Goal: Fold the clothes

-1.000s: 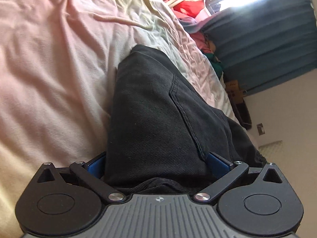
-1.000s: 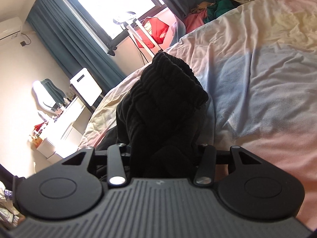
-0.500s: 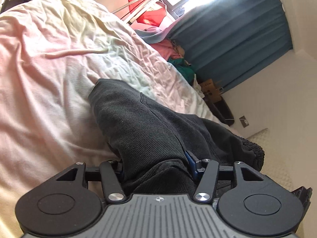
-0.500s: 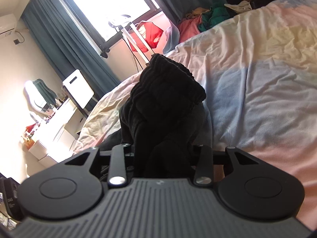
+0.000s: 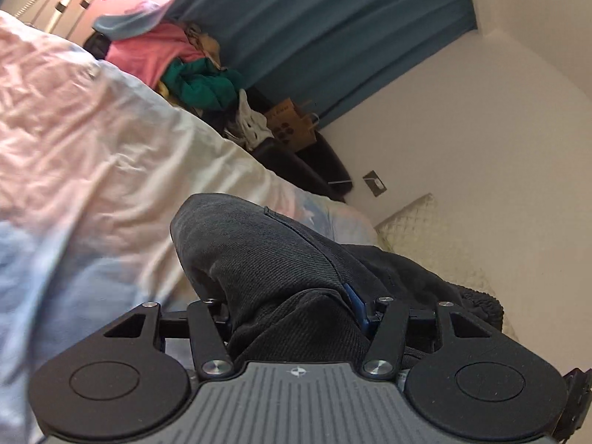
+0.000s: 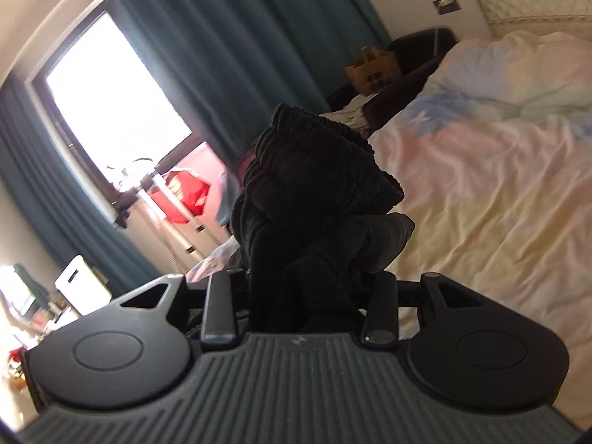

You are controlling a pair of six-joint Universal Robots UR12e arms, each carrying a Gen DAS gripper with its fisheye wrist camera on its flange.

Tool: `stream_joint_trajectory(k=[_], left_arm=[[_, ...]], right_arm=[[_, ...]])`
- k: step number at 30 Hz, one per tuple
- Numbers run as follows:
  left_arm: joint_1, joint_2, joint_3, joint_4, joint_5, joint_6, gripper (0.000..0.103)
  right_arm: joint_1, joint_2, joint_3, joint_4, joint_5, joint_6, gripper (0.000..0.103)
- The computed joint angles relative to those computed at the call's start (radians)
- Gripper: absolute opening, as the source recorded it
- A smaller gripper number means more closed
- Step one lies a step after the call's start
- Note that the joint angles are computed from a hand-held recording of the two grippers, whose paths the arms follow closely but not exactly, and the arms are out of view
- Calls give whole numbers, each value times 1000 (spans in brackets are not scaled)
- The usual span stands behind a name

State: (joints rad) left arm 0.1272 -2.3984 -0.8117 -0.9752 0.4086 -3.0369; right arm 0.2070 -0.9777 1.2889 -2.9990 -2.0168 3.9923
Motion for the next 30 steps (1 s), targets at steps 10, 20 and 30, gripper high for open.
stream_joint_trajectory(k=[10, 20, 30], left_arm=[[-128, -252, 361, -280, 131, 171, 57], [-108, -162, 121, -178, 189, 378, 69], [-82, 53, -96, 19, 297, 430, 76]], right_arm=[[-136, 20, 73, 85, 68, 180, 41], [-115, 3, 264, 7, 210, 286, 60], [-79, -121, 276, 200, 153, 282, 63]])
